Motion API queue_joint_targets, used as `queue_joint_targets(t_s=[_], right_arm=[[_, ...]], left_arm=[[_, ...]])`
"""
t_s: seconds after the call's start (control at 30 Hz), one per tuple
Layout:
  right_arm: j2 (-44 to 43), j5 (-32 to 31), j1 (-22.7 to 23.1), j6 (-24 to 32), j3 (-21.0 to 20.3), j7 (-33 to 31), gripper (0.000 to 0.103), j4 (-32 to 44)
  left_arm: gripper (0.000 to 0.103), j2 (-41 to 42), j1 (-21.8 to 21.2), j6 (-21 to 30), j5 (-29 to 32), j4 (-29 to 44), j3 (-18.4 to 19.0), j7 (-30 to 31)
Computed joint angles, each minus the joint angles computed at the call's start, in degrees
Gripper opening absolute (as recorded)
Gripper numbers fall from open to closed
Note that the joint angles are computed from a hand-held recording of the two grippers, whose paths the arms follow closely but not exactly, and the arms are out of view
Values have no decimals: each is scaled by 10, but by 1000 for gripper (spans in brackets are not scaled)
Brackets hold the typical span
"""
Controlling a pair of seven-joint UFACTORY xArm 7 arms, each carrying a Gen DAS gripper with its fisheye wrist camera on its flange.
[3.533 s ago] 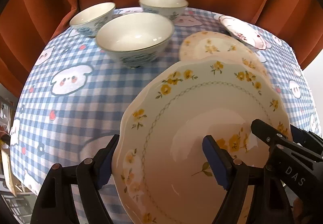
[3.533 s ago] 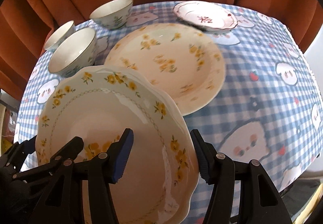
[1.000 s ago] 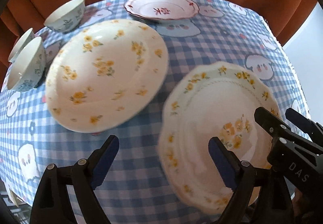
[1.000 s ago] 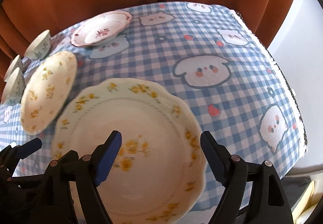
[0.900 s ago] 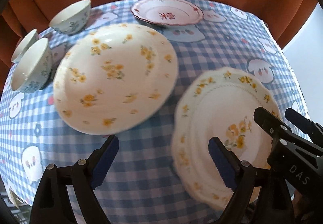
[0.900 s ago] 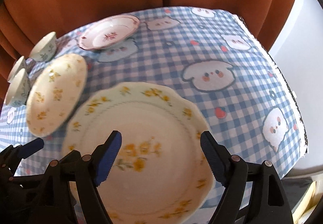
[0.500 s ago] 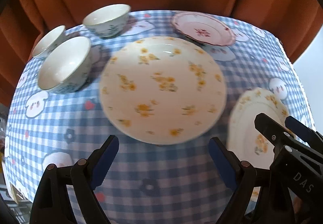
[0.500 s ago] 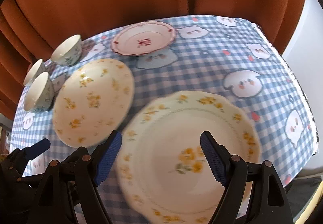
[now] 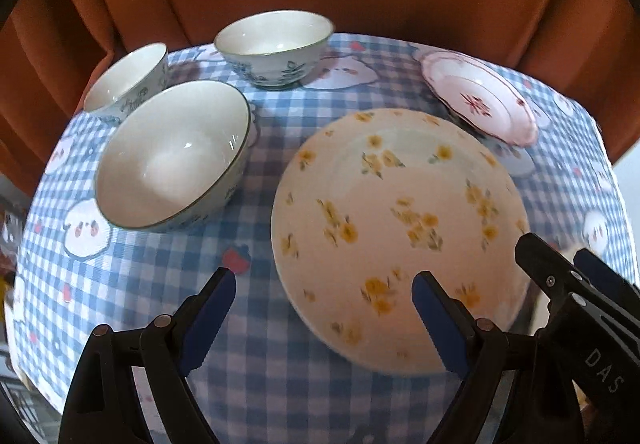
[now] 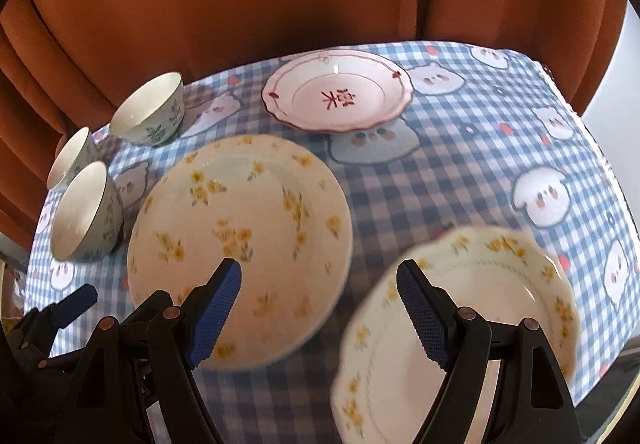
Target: Organize plates and bowls
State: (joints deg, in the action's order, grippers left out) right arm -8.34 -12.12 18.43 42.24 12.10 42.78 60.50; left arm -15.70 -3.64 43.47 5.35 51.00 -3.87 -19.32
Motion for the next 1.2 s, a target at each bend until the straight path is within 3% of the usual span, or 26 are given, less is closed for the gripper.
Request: queue_joint_targets(t_s=[0.2, 0.33, 0.43, 0.63, 0.87, 1.2], right_arm=[[64, -3, 1, -16, -10, -18, 82, 43], [102, 12, 7, -26, -19, -49, 75, 66], [127, -13, 13, -22, -26, -44, 75, 85], [155, 13, 14, -20, -37, -73, 69, 106], [148, -1, 25, -4, -37, -62, 67, 102], [98, 44, 45, 25, -10, -53, 67, 57]], left_arm=[[89, 50, 7, -9, 24, 25, -3, -41], [85, 84, 7, -10, 38, 42, 1, -59], [83, 98, 5, -11, 43, 48, 4, -71], [75, 109, -3, -29, 43, 50, 7, -57], [75, 77, -2, -23, 44, 21, 10, -32], [75, -23, 17, 26, 12, -58, 22, 30]])
